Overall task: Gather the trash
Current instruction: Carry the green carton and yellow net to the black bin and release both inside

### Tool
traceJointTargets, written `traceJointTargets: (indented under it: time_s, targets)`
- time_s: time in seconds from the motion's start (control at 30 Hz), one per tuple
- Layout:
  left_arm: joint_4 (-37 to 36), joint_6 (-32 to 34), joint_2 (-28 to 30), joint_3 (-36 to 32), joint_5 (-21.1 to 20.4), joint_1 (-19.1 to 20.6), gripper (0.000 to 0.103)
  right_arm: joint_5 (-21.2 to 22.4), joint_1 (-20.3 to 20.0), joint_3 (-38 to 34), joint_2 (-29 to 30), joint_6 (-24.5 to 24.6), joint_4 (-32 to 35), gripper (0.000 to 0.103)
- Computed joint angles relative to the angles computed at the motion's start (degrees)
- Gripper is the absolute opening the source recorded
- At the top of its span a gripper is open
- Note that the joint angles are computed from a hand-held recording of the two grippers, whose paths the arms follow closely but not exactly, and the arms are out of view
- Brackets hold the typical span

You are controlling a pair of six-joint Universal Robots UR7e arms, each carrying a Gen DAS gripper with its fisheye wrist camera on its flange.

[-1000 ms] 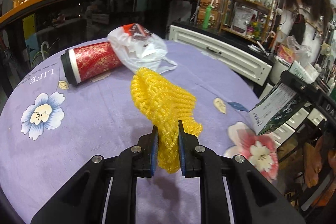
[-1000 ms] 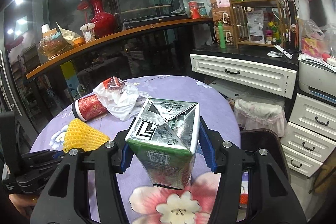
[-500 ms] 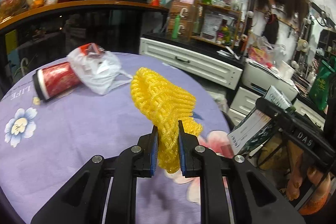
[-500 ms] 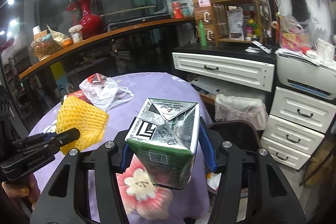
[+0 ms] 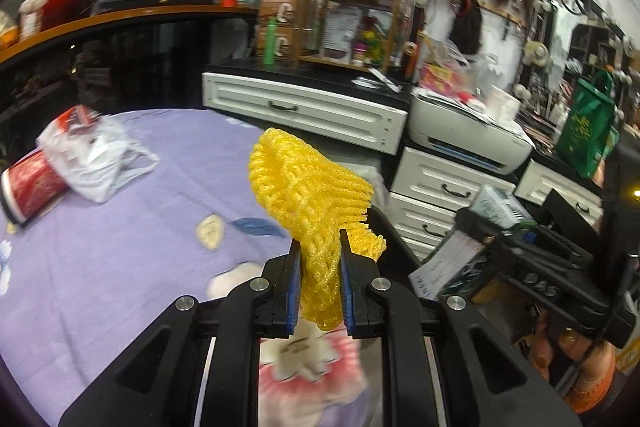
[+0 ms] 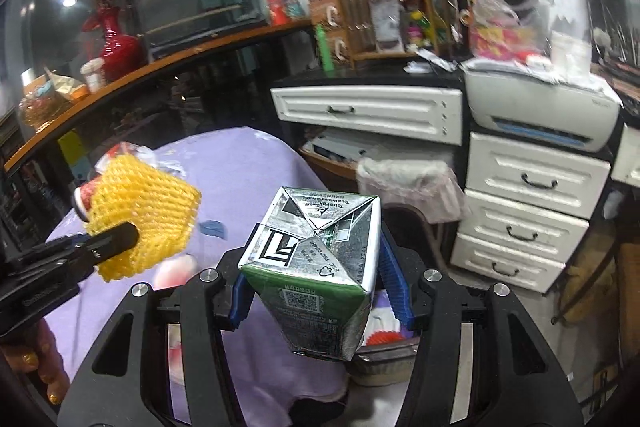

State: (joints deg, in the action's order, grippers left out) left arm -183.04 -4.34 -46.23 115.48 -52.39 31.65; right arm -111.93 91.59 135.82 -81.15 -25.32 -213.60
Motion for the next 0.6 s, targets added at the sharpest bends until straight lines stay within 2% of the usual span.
traceJointTargets:
  time_s: [0.27,0.6]
  targets:
    - [3.34,2.12,6.20,-6.28,-2.60,-0.22,0.017,4.11,-8.52,-2.86,2.91,-0.10,1.46,0.055]
    - [7.11,2.62,9.85,-10.30,-2.43,0.54,0.017,5.79,-14.61,-11.00,9.93,0.79,9.66,0.055]
